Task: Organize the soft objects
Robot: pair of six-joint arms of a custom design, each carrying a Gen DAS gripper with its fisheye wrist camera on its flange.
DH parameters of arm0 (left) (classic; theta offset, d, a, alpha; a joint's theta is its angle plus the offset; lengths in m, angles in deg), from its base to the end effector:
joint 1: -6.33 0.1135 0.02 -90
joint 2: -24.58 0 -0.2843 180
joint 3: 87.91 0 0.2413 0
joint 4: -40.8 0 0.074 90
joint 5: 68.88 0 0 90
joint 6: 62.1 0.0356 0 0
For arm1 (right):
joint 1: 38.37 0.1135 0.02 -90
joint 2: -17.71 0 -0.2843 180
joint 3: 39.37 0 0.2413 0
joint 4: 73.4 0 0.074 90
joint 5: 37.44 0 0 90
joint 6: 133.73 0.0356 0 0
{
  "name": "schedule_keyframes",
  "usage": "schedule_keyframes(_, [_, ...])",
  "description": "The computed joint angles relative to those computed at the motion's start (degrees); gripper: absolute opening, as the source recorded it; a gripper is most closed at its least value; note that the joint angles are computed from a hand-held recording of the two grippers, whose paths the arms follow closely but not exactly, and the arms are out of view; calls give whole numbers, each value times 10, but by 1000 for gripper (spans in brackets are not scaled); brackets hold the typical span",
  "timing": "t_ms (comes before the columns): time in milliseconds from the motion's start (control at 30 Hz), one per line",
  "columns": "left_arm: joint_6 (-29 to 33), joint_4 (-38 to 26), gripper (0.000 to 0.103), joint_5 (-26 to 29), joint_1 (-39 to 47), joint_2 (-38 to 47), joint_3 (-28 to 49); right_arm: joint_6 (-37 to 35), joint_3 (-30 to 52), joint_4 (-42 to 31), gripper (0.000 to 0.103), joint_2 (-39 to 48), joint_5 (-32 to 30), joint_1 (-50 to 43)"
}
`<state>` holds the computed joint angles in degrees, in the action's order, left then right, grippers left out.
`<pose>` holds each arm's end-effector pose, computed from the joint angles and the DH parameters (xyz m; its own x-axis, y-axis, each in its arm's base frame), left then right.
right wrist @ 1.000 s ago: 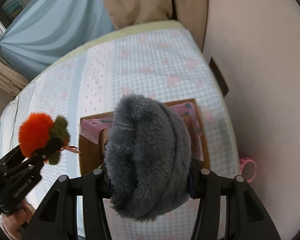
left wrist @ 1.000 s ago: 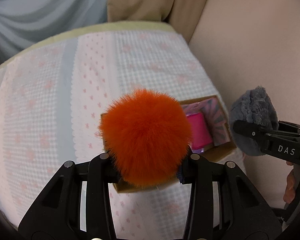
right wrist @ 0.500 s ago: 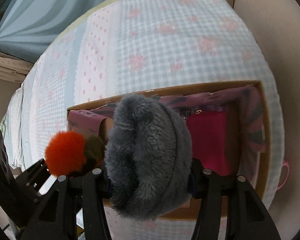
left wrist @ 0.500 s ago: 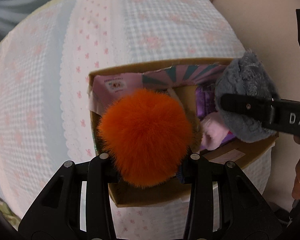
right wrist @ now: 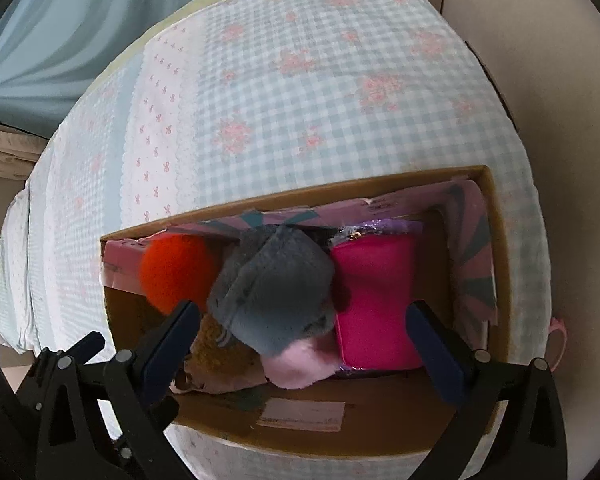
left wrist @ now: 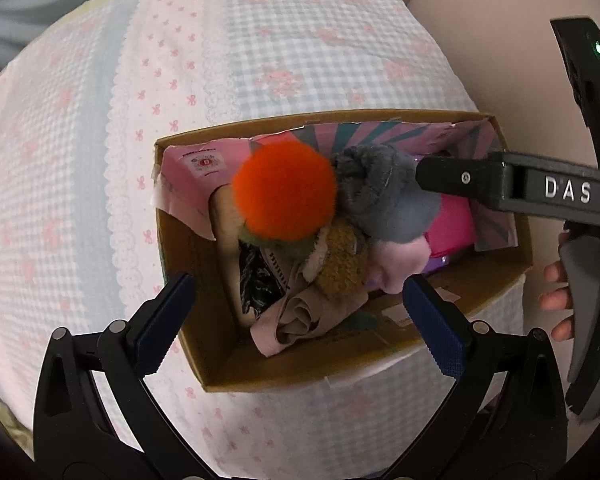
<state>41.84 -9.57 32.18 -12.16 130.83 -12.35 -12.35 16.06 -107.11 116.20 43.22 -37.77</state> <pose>0.3051 -0.1092 0.1557 -0.8275 0.5260 -0.1965 0.5552 0.8187 -0.1465 0.2632 0.0085 0.1237 -0.8557 0.5049 -0.1131 0.4663 0.8473 0.2540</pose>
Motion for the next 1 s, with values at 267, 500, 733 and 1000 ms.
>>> schedule_keyframes(267, [15, -15, 103, 2, 13, -41, -7, 33, -13, -35, 102, -73, 18, 32])
schedule_keyframes(500, [63, -79, 103, 34, 64, -125, 6, 111, 22, -152, 102, -190, 83, 107])
schedule_keyframes(733, [145, -198, 103, 89, 184, -201, 90, 242, 167, -331, 102, -236, 190, 284])
schedule_keyframes(1000, [268, -378, 103, 210, 384, -180, 346, 380, 474, -561, 102, -148, 393, 507])
